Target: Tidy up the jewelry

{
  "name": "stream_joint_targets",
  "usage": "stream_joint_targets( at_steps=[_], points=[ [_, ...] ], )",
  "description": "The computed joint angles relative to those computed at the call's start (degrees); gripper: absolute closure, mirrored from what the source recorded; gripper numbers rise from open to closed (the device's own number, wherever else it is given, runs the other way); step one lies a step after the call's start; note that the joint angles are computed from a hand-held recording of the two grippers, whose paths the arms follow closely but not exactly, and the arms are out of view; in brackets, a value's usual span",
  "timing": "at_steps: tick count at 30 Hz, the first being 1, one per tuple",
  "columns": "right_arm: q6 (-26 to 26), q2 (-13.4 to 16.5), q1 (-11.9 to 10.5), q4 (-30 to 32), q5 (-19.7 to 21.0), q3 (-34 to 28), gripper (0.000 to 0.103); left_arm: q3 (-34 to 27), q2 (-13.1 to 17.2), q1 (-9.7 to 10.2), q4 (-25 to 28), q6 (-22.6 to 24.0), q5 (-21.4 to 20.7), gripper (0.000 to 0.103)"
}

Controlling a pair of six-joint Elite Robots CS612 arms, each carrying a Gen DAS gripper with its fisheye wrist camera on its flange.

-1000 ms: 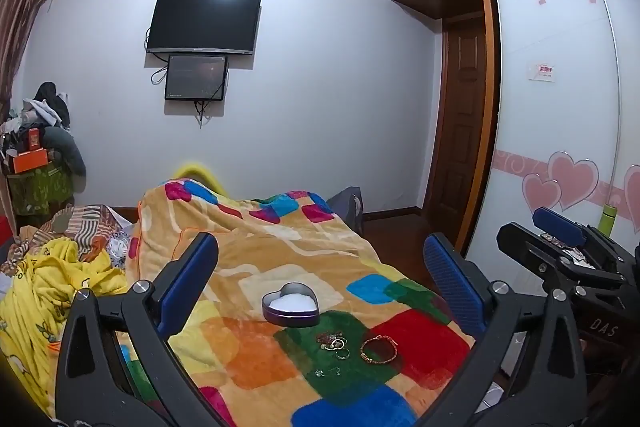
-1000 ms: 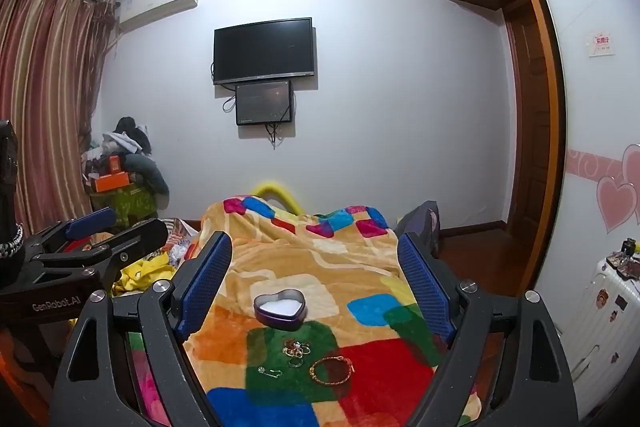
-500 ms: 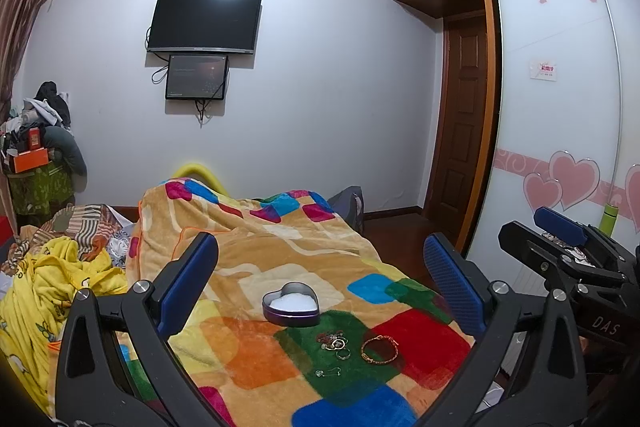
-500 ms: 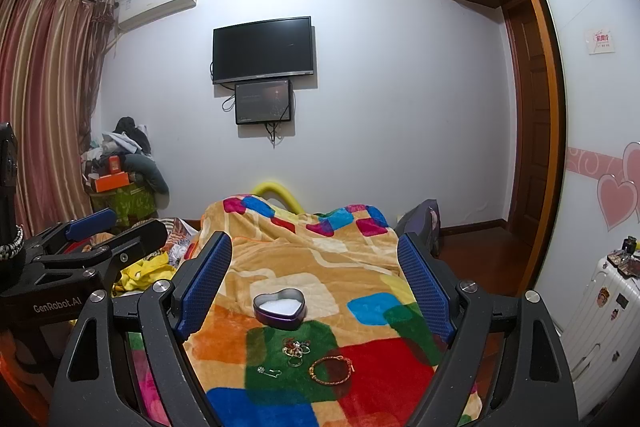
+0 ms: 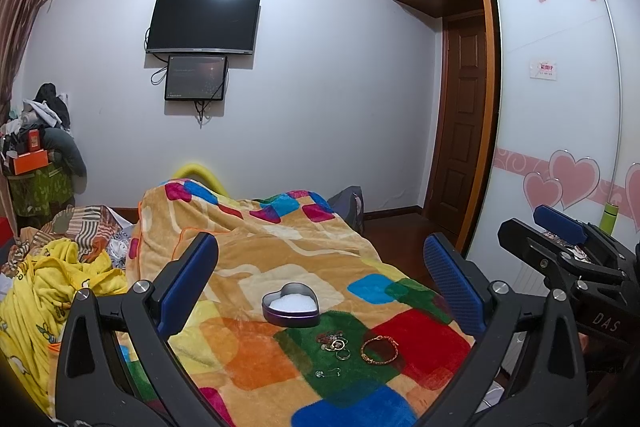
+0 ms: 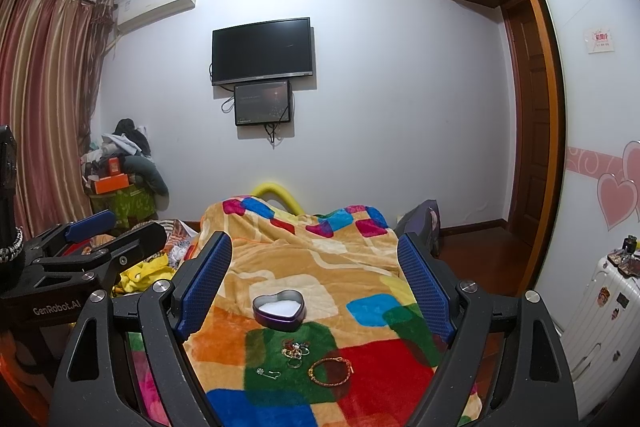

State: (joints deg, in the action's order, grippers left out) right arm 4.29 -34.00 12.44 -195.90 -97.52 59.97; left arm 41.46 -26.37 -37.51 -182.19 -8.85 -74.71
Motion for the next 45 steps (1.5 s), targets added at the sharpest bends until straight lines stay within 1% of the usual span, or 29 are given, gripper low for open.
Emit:
stream_joint_targets(
  at_steps=[36, 40, 45],
  points=[
    [0.02, 0.24, 0.07, 0.3, -0.1, -0.37, 0.02, -0.01, -0.02, -0.12, -0.12, -0.15, 0.3, 0.0],
    [-0.31, 0.56, -0.03, 0.69, -0.58, -0.6, 0.02, 0.02, -0.12, -0.08, 0.23, -0.29, 0.21, 0.0],
    [-0.15, 0.85, -0.04, 1.65, -1.76, -1.06, 0.02, -1.1, 0.49, 0.1, 1.8, -0.77, 0.13, 0.0]
  ],
)
